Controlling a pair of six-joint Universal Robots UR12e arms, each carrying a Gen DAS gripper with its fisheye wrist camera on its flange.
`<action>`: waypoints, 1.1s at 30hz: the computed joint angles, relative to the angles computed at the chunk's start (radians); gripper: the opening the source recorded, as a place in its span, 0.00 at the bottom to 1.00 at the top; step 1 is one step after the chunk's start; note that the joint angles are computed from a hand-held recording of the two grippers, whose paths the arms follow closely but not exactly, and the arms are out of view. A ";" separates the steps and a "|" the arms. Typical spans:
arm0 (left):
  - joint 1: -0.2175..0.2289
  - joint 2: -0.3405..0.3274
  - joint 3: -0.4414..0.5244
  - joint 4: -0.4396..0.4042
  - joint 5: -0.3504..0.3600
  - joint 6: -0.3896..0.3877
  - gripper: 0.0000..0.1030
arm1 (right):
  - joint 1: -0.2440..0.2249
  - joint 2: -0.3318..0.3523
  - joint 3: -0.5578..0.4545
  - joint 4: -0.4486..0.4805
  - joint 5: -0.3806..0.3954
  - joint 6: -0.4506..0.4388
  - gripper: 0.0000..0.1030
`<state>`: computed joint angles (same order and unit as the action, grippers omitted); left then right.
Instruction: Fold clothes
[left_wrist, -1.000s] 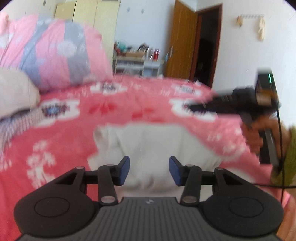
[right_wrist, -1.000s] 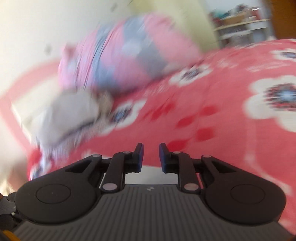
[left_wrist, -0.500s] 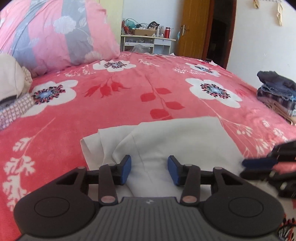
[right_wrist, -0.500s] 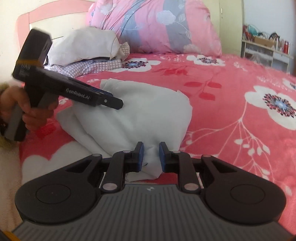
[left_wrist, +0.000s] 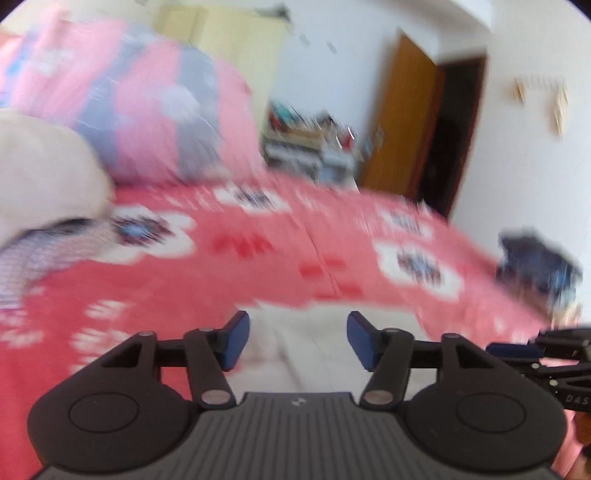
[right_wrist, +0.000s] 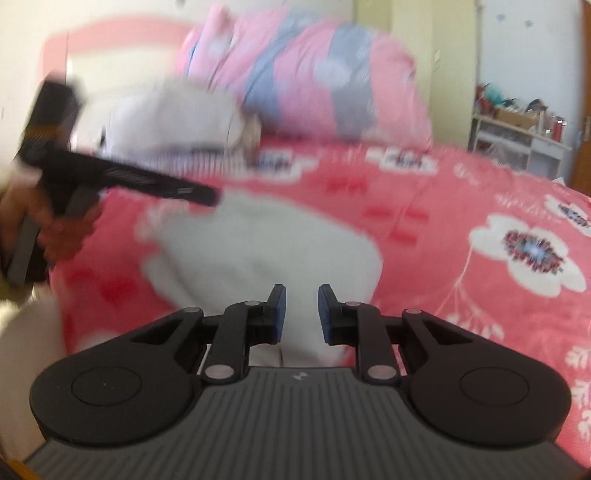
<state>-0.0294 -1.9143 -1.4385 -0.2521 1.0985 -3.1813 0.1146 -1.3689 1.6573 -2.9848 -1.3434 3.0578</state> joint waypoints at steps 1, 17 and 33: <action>0.011 0.013 -0.016 -0.001 0.008 -0.022 0.58 | 0.004 0.005 -0.004 -0.022 0.013 0.011 0.19; 0.065 0.030 -0.105 -0.077 -0.116 -0.237 0.49 | 0.139 0.165 -0.228 0.184 -0.098 0.015 0.31; 0.053 0.009 -0.118 0.021 -0.181 -0.160 0.37 | 0.059 0.161 -0.132 -0.055 0.102 0.577 0.02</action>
